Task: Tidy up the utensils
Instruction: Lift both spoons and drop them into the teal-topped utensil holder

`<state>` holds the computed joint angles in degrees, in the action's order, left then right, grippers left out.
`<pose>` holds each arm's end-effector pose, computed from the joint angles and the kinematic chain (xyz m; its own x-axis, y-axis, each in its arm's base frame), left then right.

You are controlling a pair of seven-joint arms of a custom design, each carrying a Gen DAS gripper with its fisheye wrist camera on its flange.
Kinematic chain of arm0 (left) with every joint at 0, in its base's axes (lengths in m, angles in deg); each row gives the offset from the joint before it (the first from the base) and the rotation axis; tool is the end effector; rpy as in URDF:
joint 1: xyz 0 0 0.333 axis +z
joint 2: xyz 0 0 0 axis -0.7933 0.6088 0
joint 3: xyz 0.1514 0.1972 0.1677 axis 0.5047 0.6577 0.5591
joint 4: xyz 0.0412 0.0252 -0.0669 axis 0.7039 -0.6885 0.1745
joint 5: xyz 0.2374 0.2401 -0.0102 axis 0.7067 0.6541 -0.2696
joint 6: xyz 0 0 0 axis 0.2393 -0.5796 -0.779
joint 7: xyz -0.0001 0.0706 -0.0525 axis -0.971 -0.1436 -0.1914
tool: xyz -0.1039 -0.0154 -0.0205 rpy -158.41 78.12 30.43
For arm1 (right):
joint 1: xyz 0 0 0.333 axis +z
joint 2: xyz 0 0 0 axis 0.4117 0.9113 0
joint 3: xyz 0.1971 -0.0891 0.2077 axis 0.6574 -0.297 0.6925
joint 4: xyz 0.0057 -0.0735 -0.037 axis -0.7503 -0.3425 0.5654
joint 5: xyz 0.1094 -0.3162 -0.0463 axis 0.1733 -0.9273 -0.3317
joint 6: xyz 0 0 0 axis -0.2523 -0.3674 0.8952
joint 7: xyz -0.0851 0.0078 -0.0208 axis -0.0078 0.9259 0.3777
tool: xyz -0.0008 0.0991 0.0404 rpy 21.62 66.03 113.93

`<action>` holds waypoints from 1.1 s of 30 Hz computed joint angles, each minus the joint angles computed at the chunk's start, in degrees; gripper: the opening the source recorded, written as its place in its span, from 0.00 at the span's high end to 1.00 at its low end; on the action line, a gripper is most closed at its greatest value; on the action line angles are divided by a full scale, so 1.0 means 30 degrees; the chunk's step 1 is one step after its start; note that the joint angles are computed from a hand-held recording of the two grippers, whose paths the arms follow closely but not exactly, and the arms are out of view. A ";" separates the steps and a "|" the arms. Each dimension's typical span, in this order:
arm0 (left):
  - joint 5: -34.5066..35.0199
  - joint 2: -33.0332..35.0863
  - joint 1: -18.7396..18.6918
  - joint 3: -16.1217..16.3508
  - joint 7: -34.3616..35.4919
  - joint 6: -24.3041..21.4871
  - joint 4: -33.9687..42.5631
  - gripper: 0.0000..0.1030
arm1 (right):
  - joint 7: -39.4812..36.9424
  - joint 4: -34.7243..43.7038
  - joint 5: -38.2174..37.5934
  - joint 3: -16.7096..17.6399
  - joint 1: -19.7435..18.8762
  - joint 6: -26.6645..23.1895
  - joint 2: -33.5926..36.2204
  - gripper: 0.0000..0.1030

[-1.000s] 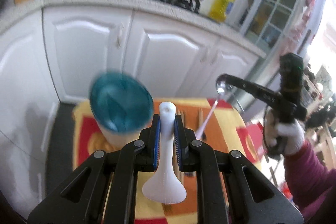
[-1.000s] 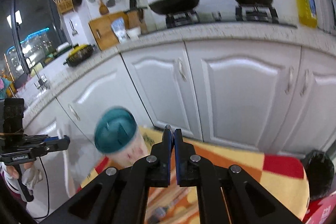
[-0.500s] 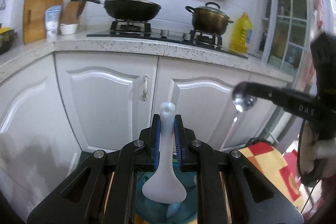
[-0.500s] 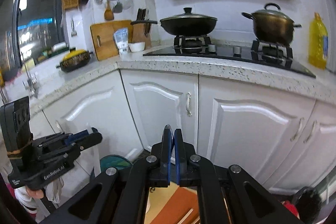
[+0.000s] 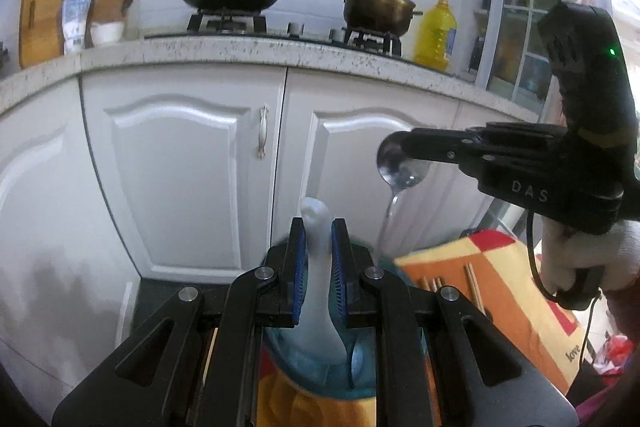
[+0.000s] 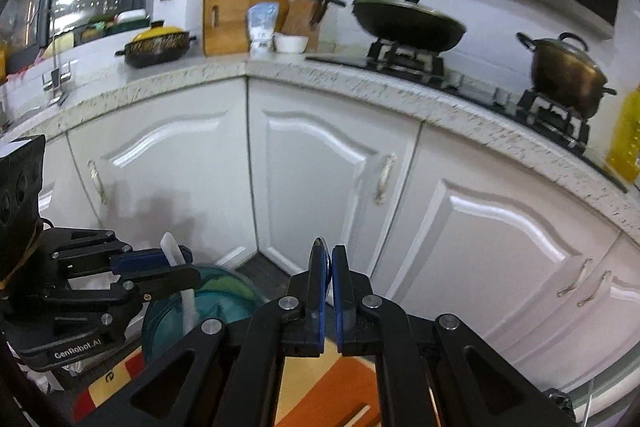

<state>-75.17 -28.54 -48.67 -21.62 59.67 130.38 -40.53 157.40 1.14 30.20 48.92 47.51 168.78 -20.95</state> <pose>0.6215 -0.2414 0.5246 -0.5163 -0.8410 0.1617 -0.4945 0.1386 -0.8580 0.6313 0.2482 0.5731 0.3584 -0.9305 0.0760 -0.5255 -0.2684 -0.8073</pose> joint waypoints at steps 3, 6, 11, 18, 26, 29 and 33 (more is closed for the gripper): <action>-0.0084 -0.0460 -0.0139 0.0409 -0.0450 -0.0342 -0.0799 0.89 | -0.0982 0.0591 0.1043 0.0857 -0.0468 -0.1004 0.0537 0.96; 0.0025 -0.0851 -0.0865 0.1461 -0.1580 -0.0715 -0.1140 0.89 | -0.2415 0.1411 0.3430 0.2245 -0.1510 -0.2577 0.1128 0.95; -0.0947 -0.1568 -0.0448 0.1022 -0.1711 -0.0658 -0.2086 0.55 | -0.4080 0.0314 0.7933 0.3529 -0.2892 -0.2444 0.0503 0.61; -0.0858 -0.3017 -0.1609 0.2237 -0.2485 -0.1046 -0.3049 0.54 | -0.5182 -0.2896 1.0276 0.3287 -0.3164 -0.1242 -0.1881 0.59; -0.0994 -0.4733 -0.3058 0.3354 -0.3405 -0.1008 -0.4331 0.46 | -0.5676 -0.7455 1.1580 0.2690 -0.3354 -0.0157 -0.5205 0.58; -0.0293 -0.5214 -0.3952 0.4068 -0.4431 -0.1013 -0.4633 0.46 | -0.5770 -0.8796 1.1730 0.2475 -0.3335 0.0029 -0.6208 0.58; 0.0973 -0.5506 -0.4930 0.4823 -0.6030 -0.1237 -0.4717 0.46 | -0.5335 -1.0528 1.1141 0.2176 -0.3163 0.0731 -0.7408 0.58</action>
